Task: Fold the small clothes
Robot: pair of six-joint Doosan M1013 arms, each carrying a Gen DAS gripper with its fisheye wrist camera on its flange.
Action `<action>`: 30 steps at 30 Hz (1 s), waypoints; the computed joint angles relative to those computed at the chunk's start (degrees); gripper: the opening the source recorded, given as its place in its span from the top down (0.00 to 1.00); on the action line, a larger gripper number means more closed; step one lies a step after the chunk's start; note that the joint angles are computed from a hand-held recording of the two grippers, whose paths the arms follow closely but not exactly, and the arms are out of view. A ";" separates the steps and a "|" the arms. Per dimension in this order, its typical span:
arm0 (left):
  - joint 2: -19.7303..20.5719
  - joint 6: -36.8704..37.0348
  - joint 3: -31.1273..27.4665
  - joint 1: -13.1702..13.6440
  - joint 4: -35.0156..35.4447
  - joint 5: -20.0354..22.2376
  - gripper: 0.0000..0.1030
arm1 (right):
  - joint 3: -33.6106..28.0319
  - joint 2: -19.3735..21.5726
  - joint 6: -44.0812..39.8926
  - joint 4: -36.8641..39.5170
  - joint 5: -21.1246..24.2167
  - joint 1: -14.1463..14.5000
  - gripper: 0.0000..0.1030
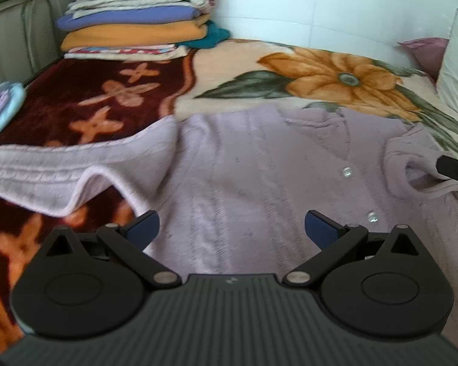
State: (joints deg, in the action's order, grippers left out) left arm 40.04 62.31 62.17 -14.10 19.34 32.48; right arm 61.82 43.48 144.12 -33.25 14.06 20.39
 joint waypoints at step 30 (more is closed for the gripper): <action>12.57 41.24 -19.18 -7.60 -14.57 -0.07 0.14 | 6.32 -0.31 45.29 -24.77 7.87 -3.04 0.24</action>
State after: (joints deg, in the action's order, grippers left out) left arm 52.62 103.54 42.98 -21.69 4.77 32.41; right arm 68.14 43.17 189.41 -58.02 21.93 17.35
